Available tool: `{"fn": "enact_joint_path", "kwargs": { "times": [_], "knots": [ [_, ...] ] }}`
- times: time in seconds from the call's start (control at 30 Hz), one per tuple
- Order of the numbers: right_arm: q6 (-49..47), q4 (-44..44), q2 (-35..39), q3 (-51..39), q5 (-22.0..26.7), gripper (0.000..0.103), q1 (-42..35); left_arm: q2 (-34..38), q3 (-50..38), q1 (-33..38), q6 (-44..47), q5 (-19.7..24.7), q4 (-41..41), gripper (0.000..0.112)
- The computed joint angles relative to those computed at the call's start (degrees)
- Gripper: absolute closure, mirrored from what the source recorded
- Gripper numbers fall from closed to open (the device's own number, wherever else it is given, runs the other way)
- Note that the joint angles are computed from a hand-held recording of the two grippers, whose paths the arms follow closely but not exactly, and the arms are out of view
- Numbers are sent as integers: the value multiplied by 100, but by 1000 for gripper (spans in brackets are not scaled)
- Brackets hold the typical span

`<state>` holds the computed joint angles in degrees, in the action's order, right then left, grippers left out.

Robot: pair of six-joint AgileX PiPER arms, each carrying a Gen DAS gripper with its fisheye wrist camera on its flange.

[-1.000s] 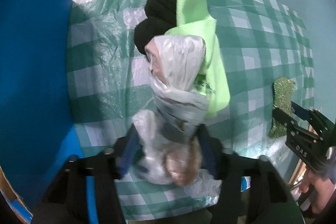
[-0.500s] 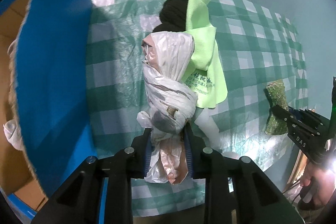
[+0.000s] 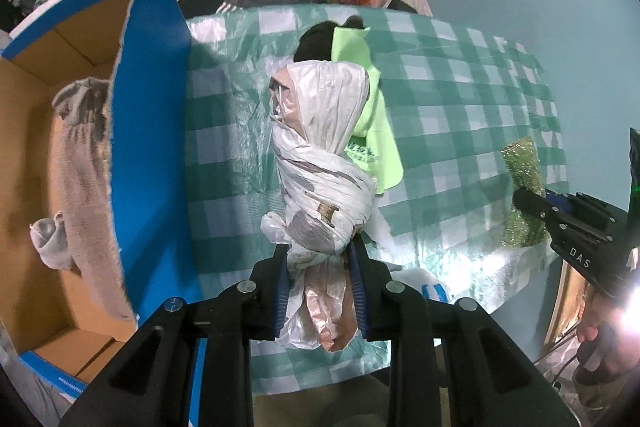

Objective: Organize soft objects
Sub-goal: 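Hold the scrubber with the right gripper while the left gripper grasps the plastic bag bundle, then carry the scrubber and bag bundle over the cardboard box with both grippers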

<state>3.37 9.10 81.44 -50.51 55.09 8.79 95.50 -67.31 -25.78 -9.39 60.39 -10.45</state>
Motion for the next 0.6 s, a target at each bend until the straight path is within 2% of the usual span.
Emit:
{"fn": "enact_joint_path", "kwargs": {
  "times": [0.07,0.1,0.13,0.6],
  "knots": [
    [-76,117,-236,-24,235,88,37,-60,-86,-64,-79,84,5,85],
    [-280,33,-40,-220,179,88,-233,-124,-93,-33,-57,142,-13,85],
    [-520,134,-1,-366,337,88,-425,-158,-96,-30,-55,157,-25,85],
    [-454,241,19,-1195,732,88,-13,-630,-126,-114,-236,338,265,85]
  ]
}}
